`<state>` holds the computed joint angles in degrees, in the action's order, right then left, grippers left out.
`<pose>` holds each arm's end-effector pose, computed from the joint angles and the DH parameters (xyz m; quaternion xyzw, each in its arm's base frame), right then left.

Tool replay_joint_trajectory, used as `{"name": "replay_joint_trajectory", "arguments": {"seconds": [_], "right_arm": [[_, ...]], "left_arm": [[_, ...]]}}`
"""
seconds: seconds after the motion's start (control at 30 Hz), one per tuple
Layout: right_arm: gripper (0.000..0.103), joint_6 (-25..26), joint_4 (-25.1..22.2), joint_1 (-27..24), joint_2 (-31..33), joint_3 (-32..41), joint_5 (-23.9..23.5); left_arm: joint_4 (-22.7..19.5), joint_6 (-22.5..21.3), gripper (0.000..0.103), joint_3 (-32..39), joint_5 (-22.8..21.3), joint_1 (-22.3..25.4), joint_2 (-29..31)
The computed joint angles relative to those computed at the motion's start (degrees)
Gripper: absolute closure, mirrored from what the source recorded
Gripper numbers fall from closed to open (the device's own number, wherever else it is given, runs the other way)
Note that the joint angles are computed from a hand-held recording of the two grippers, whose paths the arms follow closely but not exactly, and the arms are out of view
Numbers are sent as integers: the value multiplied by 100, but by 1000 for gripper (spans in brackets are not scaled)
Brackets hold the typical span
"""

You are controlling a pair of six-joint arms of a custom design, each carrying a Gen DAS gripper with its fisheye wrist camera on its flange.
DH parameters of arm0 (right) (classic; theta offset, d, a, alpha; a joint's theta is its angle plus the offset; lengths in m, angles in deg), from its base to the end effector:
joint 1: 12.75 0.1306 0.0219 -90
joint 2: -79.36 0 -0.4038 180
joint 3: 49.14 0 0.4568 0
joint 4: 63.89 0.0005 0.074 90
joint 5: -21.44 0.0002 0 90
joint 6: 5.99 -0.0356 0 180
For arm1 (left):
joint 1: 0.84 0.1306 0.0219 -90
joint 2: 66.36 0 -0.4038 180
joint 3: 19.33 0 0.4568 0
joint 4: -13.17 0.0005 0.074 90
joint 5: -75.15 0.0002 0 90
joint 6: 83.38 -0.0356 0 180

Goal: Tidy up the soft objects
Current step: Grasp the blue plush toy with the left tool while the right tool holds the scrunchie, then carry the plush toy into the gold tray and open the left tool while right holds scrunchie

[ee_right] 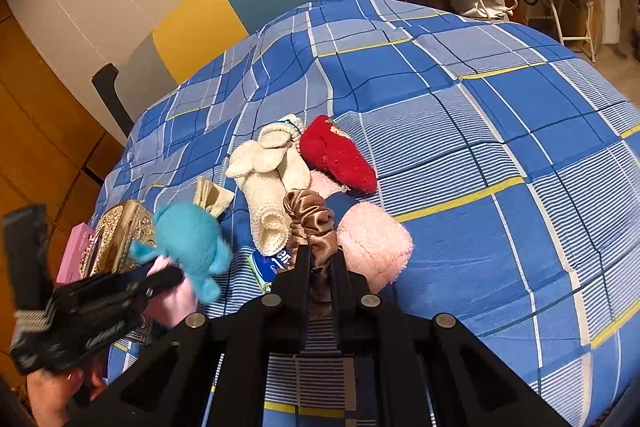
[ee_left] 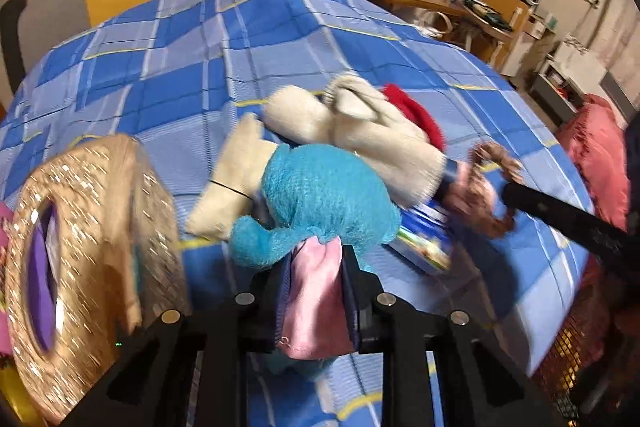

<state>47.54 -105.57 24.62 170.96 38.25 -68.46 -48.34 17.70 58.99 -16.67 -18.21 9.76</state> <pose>0.4493 0.3424 0.4219 -0.0070 0.9268 0.2249 0.3007 0.4175 -0.1299 0.4458 0.0487 0.9630 -0.0502 0.2602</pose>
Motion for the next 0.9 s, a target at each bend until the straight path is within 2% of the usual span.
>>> {"name": "replay_joint_trajectory", "arguments": {"seconds": [0.1, 0.2, 0.27, 0.3, 0.4, 0.43, 0.47, 0.5, 0.57, 0.77, 0.9], "right_arm": [[94, 19, -27, 12, 5, 9, 22], [94, 14, -32, 7, 7, 7, 13], [94, 12, -15, -3, 16, 14, -23], [94, 22, -28, -4, 28, 24, -36], [94, 60, -49, 4, 46, 39, -57], [94, 89, -62, 10, 56, 48, -45], [94, 98, -72, 16, 61, 54, -34], [94, 100, -76, 18, 63, 52, -32], [94, 88, -69, 14, 68, 46, -67], [94, 143, 11, 44, 40, 17, -20], [94, 17, 92, 37, -10, -57, -65]], "left_arm": [[-61, -145, 68, -54, -55, -161, 97], [-23, -139, 54, -94, -86, -243, 144], [-41, -271, 36, -61, -191, -332, 219], [-49, -358, 35, -49, -242, -367, 262], [-86, -629, 38, -71, -525, -485, 380], [-107, -567, 55, -98, -617, -491, 391], [-96, -449, 70, -139, -495, -452, 349], [-69, -303, 70, -184, -286, -373, 284], [-44, -184, 71, -253, -150, -282, 131], [61, -103, 72, -414, 400, -79, -535], [74, -20, 72, -499, 931, 75, -1017]]}}
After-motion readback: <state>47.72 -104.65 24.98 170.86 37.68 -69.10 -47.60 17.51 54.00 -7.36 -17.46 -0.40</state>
